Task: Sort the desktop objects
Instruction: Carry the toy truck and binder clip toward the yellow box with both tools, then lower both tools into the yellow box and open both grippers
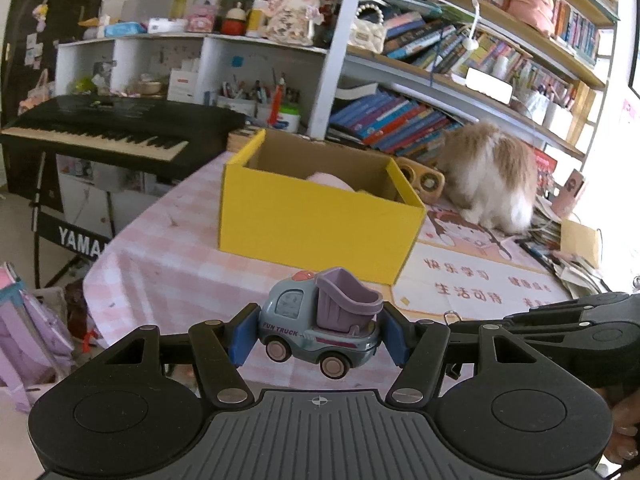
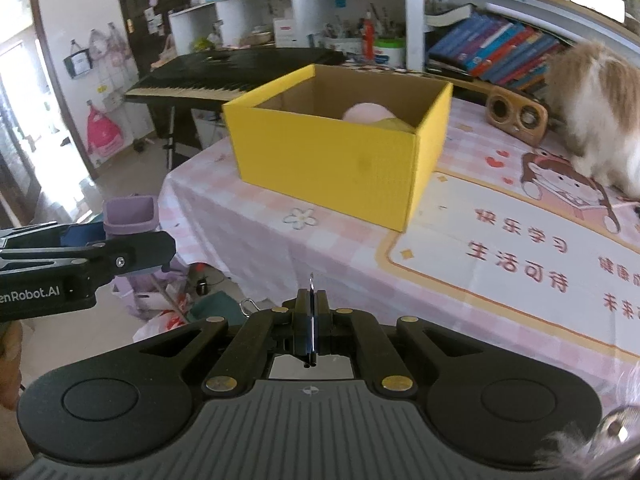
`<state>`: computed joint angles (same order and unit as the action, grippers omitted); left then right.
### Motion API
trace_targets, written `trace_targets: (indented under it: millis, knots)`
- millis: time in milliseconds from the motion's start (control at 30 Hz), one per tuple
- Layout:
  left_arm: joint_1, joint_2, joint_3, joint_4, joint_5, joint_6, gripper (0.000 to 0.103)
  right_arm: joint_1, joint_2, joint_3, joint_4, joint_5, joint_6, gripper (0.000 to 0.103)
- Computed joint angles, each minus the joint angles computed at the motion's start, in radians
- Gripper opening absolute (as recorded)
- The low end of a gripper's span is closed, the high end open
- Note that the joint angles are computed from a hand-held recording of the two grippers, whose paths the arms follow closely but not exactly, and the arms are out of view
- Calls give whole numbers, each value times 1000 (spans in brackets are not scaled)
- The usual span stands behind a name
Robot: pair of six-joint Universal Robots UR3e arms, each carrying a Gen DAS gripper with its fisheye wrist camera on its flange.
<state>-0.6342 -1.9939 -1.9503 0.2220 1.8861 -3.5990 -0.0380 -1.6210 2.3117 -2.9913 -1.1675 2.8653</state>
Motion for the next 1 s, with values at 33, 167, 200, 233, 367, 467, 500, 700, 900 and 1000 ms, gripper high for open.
trace_targets:
  millis: [33,167,200,233,367,467,500,700,900,1000]
  knots:
    - [6,3,-1,3,-1,6,63,8,10,-17,3,0,2,1]
    - [33,0,15,11,-9,27,63,36,55,-91,9,-2,12,1]
    - [39,-4,26,11,-11,32,63,40,66,-111,14,-1,11,1]
    - [47,-11,41,11,-13,38,63,45,80,-135,19,-1,10,1]
    - [66,-41,112,8,-9,72,63,44,130,-224,27,22,6,1]
    - [82,-69,189,-15,-5,99,63,37,185,-317,24,47,20,1]
    - [89,-80,218,-24,-6,108,63,32,208,-356,27,57,22,1]
    - [133,-191,452,-94,-21,172,63,27,377,-636,51,84,36,1]
    - [160,-367,779,-243,-18,208,63,22,578,-956,155,85,28,1]
    - [172,-449,932,-346,-19,211,63,22,658,-1077,204,81,24,1]
